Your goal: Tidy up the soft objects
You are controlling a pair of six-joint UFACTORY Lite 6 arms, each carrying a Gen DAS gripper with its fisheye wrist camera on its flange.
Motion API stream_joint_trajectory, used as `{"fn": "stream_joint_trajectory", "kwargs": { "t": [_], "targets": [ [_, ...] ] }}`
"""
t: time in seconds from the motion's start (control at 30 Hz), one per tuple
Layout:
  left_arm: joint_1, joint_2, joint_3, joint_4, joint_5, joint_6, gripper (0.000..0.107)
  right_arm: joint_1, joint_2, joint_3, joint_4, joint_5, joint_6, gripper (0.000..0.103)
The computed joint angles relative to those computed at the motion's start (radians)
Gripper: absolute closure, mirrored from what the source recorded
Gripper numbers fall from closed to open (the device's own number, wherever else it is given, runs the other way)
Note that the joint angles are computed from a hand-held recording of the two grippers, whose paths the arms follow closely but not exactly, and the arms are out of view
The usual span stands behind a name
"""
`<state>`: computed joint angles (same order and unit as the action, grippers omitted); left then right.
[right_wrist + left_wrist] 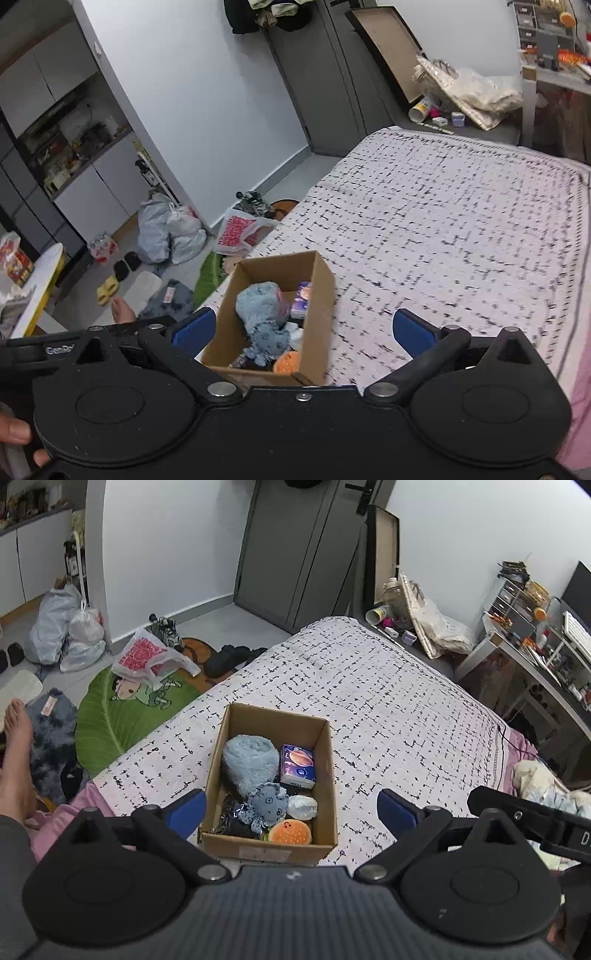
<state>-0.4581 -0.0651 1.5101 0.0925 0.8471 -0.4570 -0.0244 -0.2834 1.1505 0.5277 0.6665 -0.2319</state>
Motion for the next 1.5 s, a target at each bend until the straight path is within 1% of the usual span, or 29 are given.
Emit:
{"fn": "stream_joint_trajectory", "kwargs": {
  "t": [0.03, 0.37, 0.57, 0.77, 0.93, 1.1, 1.3, 1.5],
  "targets": [
    [-0.019, -0.012, 0.001, 0.022, 0.013, -0.016, 0.005, -0.003, -0.019, -0.007, -0.011, 0.008, 0.006, 0.0],
    [-0.205, -0.113, -0.003, 0.193, 0.123, -0.186, 0.005, -0.112, -0.202, -0.068, 0.041, 0.133, -0.073, 0.0],
    [-0.313, -0.123, 0.035, 0.283, 0.192, -0.262, 0.005, -0.176, -0.289, -0.073, 0.028, 0.215, -0.111, 0.0],
    [-0.459, -0.123, 0.067, 0.383, 0.254, -0.349, 0.005, -0.336, -0.361, -0.076, 0.117, 0.338, -0.23, 0.0],
    [-0.559, -0.13, 0.065, 0.434, 0.282, -0.436, 0.005, -0.522, -0.403, -0.076, 0.209, 0.463, -0.346, 0.0],
    [-0.643, -0.146, 0.046, 0.488, 0.313, -0.517, 0.005, -0.622, -0.433, -0.087, 0.247, 0.54, -0.4, 0.0],
    [-0.724, -0.173, 0.016, 0.536, 0.352, -0.6, 0.005, -0.797, -0.469, -0.099, 0.331, 0.678, -0.504, 0.0],
    [-0.811, -0.197, -0.014, 0.586, 0.399, -0.668, 0.005, -0.883, -0.504, -0.11, 0.367, 0.757, -0.557, 0.0]
  ]
}}
